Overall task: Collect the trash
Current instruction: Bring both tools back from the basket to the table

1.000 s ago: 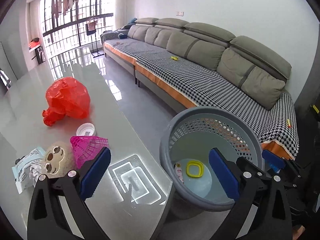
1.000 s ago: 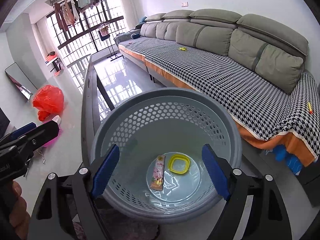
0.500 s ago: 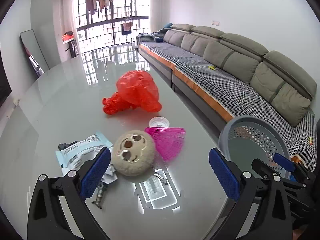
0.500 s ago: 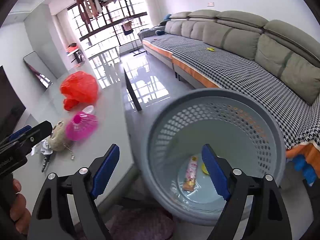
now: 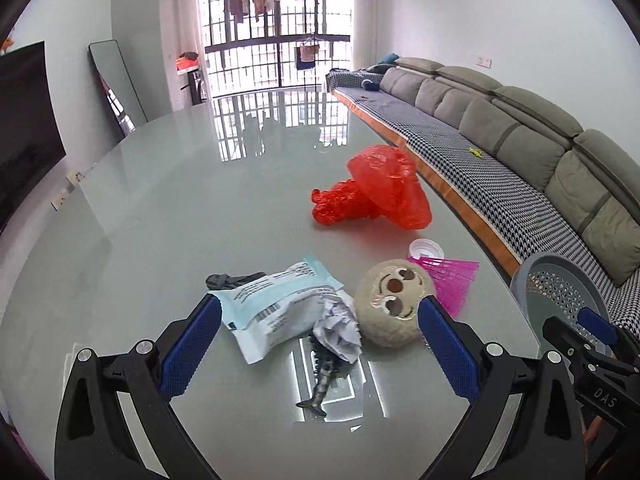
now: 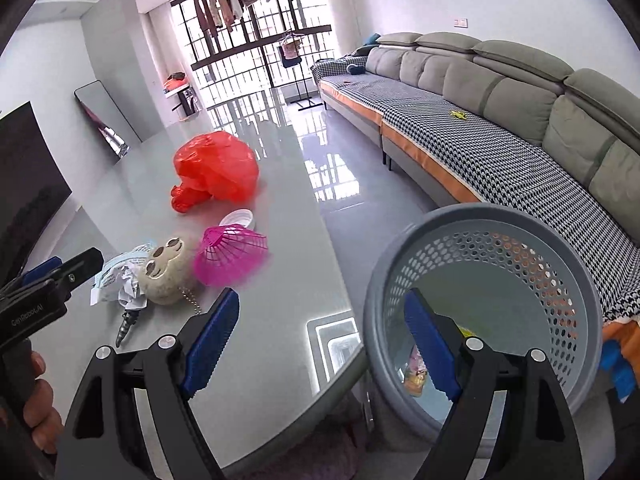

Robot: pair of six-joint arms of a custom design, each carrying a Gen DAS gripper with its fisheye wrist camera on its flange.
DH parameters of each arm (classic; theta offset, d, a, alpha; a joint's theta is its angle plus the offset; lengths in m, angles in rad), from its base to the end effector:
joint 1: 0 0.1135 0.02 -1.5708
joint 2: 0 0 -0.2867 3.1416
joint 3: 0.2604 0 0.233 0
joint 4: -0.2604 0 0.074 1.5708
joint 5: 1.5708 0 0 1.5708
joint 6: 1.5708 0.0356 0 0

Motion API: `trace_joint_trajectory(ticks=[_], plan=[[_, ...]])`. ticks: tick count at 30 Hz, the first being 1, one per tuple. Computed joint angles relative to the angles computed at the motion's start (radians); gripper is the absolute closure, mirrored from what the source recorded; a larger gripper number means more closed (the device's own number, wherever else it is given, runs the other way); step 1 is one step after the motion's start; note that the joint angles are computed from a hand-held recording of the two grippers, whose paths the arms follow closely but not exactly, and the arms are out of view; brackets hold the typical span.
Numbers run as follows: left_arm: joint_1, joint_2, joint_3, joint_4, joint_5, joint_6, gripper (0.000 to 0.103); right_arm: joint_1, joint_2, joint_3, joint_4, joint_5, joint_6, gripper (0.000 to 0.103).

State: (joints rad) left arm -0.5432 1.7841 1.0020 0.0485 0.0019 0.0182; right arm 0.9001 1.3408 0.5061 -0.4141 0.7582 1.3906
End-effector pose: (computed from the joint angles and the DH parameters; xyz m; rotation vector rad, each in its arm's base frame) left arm 0.3117 -0.1883 0.2042 0.6436 2.2285 -0.2699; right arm 0.1322 0.1273 0.1714 0.7108 2.2199 -0.0384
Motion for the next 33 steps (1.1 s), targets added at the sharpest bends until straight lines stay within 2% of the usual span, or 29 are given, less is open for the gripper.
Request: trace_joint_trajectory(ticks=[10, 21, 33], plan=[[0.075, 0.001, -0.004, -0.016, 0.014, 0.027, 0.006, -0.053, 0.061, 0.065, 0.080, -0.026, -0.151, 0.022], [0.166, -0.012, -0.064, -0.011, 0.033, 0.074, 0.006, -0.136, 0.109, 0.075, 0.204, -0.118, -0.312, 0.022], [0.184, 0.013, -0.069, -0.030, 0.058, 0.101, 0.006, -0.100, 0.192, 0.091, 0.253, -0.139, -0.263, 0.022]])
